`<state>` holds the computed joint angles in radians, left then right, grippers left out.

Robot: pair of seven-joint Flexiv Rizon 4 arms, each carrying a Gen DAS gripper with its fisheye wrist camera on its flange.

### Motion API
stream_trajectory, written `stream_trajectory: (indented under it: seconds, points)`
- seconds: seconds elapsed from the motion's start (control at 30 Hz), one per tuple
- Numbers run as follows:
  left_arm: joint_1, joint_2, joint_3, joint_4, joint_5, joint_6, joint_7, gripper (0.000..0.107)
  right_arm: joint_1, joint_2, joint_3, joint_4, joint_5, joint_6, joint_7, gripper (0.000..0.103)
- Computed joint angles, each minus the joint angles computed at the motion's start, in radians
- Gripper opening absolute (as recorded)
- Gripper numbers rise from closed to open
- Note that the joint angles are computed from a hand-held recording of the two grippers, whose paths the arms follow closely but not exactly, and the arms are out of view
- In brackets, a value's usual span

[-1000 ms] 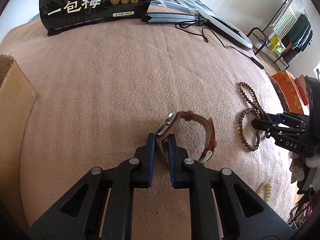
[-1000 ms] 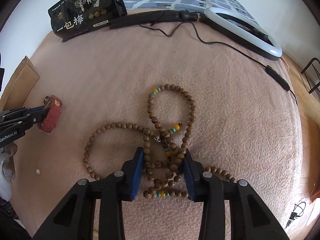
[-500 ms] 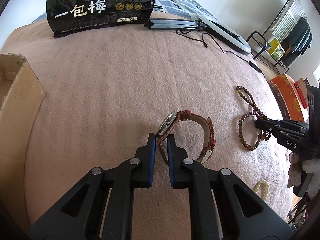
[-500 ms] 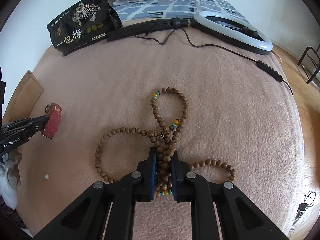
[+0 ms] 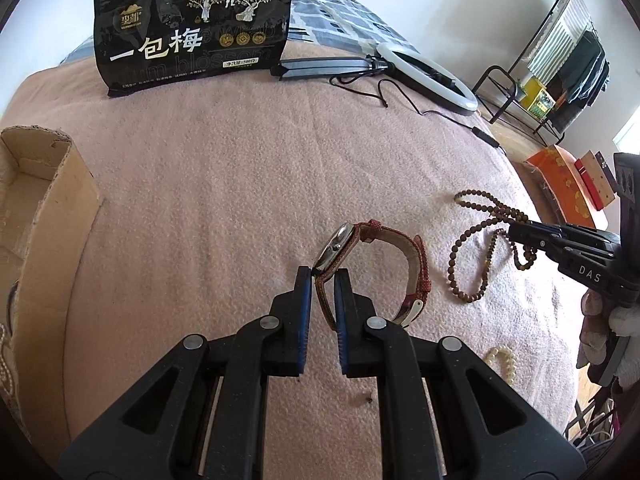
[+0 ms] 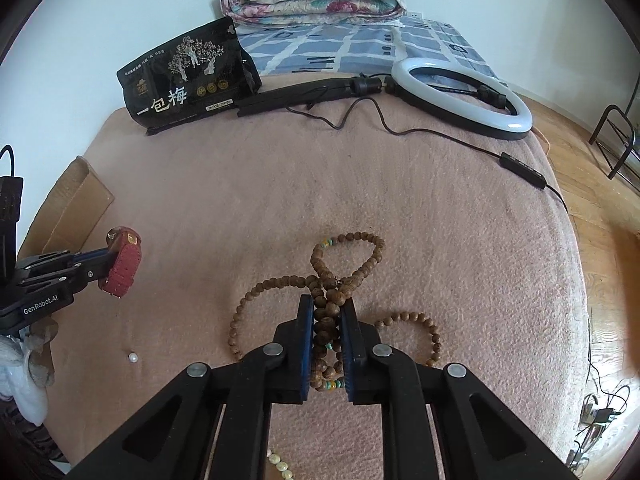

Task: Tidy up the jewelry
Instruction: 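Lift and carry the watch and bead necklace over the box with both tools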

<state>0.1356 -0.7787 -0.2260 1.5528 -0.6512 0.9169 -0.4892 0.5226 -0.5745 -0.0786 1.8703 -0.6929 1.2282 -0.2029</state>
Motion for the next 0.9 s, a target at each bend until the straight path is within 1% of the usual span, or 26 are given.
stream_trajectory:
  seconds: [0.3, 0.57, 0.9]
  points:
    - [0.03, 0.05, -0.011, 0.036, -0.049, -0.012, 0.041, 0.009, 0.025, 0.057, -0.015, 0.018, -0.081, -0.009, 0.076, 0.01]
    - [0.048, 0.096, -0.002, 0.066, -0.1, -0.027, 0.087, 0.009, 0.023, 0.086, 0.017, -0.003, -0.14, -0.048, 0.104, 0.01]
    - [0.064, 0.146, 0.02, 0.087, -0.16, -0.051, 0.139, 0.009, 0.035, 0.098, 0.056, -0.071, -0.187, -0.109, 0.097, 0.01]
